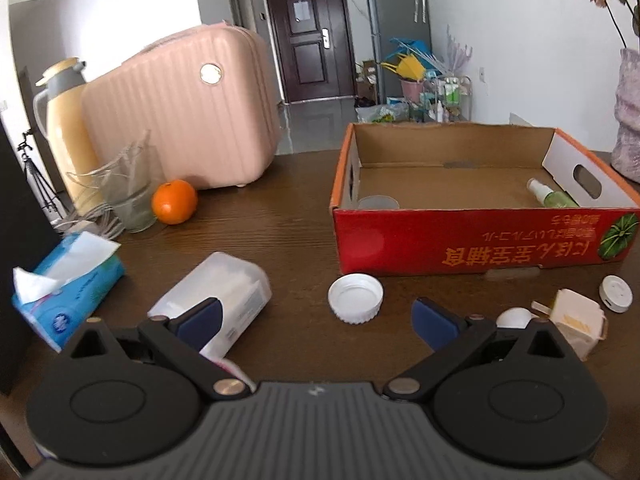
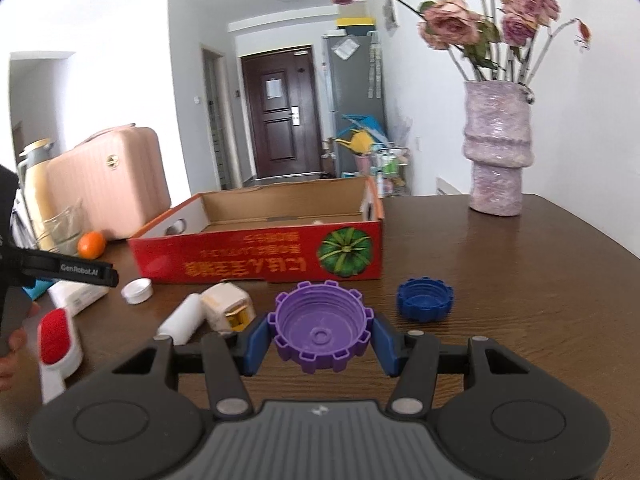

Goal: Organize rigid objects
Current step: 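Reach the left tool to the white bottle cap while right holds purple cap, then close the left tool on the white bottle cap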

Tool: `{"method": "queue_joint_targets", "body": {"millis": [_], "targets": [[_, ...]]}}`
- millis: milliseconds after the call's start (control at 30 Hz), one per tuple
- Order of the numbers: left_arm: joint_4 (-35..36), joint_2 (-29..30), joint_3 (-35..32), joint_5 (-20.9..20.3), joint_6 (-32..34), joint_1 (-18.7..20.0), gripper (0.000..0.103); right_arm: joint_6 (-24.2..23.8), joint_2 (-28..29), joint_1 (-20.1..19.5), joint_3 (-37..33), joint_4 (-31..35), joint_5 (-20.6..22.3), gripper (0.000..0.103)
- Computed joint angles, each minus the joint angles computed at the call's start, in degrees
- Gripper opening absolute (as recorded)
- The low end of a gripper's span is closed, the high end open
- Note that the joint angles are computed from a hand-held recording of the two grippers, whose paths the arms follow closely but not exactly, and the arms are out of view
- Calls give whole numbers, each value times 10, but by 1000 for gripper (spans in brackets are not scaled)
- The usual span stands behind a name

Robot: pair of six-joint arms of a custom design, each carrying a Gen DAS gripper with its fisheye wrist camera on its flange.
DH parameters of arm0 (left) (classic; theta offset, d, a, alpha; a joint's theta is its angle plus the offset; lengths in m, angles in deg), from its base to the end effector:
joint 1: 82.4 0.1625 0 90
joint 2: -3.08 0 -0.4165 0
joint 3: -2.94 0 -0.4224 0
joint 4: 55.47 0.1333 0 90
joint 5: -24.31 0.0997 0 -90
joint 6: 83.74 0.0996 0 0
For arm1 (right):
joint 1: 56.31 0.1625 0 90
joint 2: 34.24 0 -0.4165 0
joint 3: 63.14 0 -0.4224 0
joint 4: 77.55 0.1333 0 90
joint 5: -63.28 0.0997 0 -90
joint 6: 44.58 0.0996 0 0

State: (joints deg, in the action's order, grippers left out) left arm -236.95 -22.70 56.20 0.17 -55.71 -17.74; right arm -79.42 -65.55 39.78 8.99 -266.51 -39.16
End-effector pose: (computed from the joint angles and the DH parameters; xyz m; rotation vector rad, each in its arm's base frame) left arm -0.1527 -0.8462 0.2205 0.1525 1.8744 -1.0625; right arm 0.1972 -0.7943 0.1362 0.7069 -2.3125 1.2345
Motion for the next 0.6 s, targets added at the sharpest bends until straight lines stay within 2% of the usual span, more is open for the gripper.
{"method": "queue_joint_targets", "body": {"millis": [100,200,367,533,600], "targets": [[21,21,-41,-10,9,8,100,6,9,-1,-14,-1,-15,53],[68,34,-72,-17,-15,16,91,8,17,-1,-27,2,-28,53],[173,40,-103,-32,-95,31,73,6,27,-1,-40,11,-43,53],[227,40,-121,-55,-137,39,58,2,29,-1,-39,11,-46,53],[241,41,-124,-60,-139,40,45,1,29,-1,-40,12,-48,53]]}}
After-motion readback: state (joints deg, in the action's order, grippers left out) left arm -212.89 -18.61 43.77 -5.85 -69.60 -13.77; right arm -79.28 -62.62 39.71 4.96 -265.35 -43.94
